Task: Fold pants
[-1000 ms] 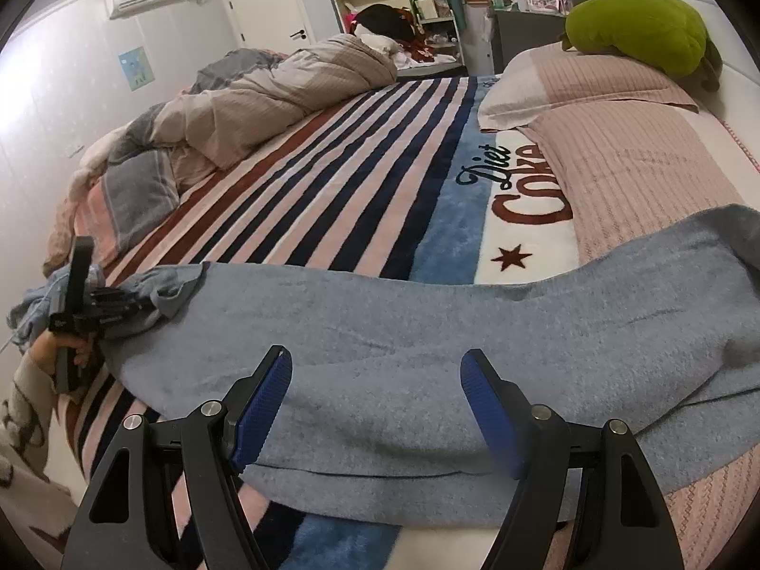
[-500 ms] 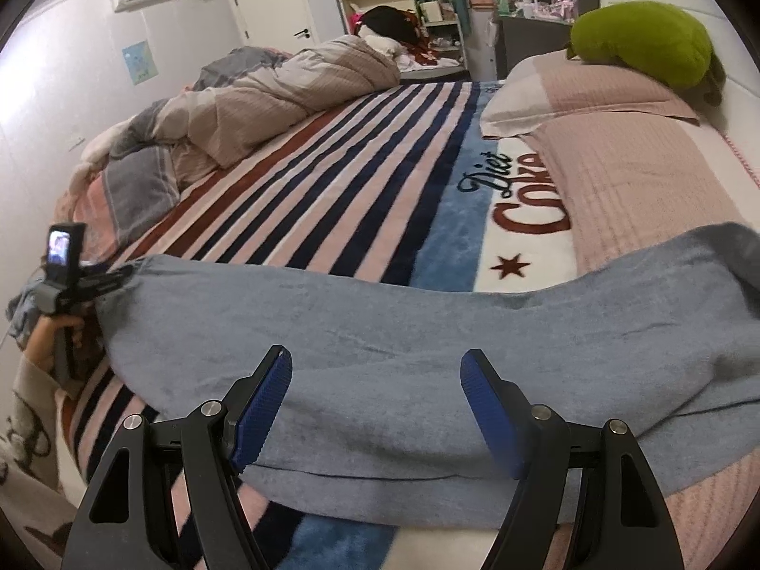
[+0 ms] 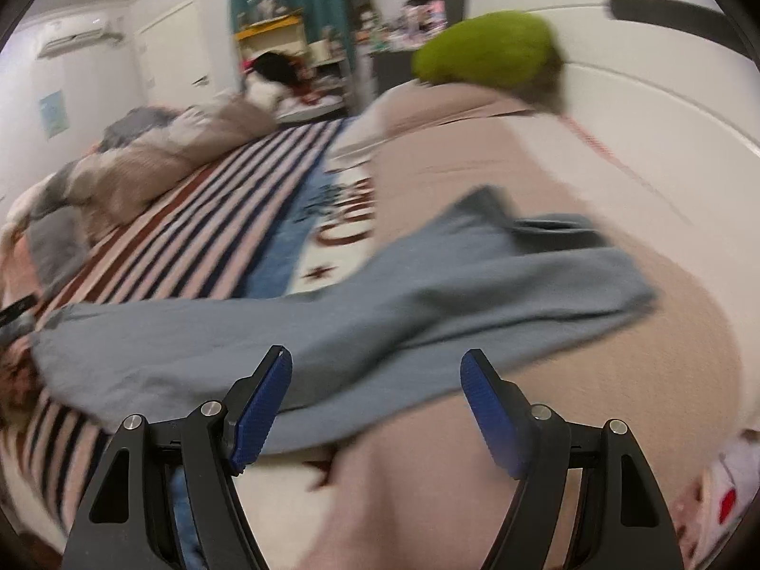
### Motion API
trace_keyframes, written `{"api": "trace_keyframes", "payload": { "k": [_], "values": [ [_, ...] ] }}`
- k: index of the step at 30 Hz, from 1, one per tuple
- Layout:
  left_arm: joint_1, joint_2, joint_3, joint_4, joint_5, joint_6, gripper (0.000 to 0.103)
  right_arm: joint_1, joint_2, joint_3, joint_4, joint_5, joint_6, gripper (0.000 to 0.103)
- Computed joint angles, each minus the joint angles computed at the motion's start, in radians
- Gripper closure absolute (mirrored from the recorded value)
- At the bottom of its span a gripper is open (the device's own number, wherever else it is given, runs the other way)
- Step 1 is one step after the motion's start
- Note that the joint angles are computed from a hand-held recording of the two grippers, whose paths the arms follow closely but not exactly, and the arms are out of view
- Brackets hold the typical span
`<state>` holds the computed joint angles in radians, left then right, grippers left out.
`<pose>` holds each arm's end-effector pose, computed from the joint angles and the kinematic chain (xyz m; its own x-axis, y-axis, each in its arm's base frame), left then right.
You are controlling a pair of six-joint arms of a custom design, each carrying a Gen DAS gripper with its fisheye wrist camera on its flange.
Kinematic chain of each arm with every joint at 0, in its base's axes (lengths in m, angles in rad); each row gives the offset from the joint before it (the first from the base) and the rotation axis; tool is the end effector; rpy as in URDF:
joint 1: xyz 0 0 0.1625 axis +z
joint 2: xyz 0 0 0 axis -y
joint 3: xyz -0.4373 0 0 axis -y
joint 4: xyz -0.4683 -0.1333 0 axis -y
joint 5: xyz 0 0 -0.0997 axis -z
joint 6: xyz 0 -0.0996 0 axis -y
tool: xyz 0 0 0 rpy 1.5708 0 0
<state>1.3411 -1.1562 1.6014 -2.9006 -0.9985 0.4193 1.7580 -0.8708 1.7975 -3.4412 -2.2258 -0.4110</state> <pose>0.0169 -0.7503 0.3852 -0.7761 0.0534 -0.6284 0.5039 0.6517 -0.5669 0.1989 -0.6599 0.1569 -0.7548 0.0786 0.6512 -0.4481 0.6632 -0.5995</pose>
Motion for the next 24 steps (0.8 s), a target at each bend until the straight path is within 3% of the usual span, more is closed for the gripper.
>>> {"api": "trace_keyframes", "payload": {
  "k": [1,3,5,7,9,15,22,24],
  "values": [
    [-0.004,-0.004,0.014,0.006,-0.016,-0.011,0.022,-0.005,-0.003,0.007,-0.040,-0.010,-0.016,0.037],
    [-0.010,-0.006,0.036,0.033,-0.062,-0.047,0.022,-0.011,0.000,0.004,-0.101,-0.041,-0.058,0.055],
    [-0.020,-0.005,0.052,0.050,-0.076,-0.064,0.022,-0.023,-0.006,0.007,-0.116,-0.026,-0.067,0.057],
    [-0.029,-0.003,0.065,0.057,-0.080,-0.069,0.022,-0.055,-0.046,0.032,-0.050,0.081,0.004,0.057],
    [-0.037,0.001,0.077,0.059,-0.076,-0.070,0.022,-0.075,-0.055,0.029,-0.004,0.124,0.042,0.057],
    [-0.031,0.007,0.084,0.050,-0.070,-0.076,0.022,-0.089,-0.009,-0.044,0.011,0.099,0.042,0.059],
    [-0.019,0.005,0.091,0.036,-0.045,-0.084,0.022,-0.078,0.060,-0.130,-0.011,0.003,-0.002,0.057],
    [-0.014,0.003,0.093,0.032,-0.041,-0.083,0.022,-0.067,0.084,-0.148,-0.038,-0.050,-0.049,0.058]
  ]
}}
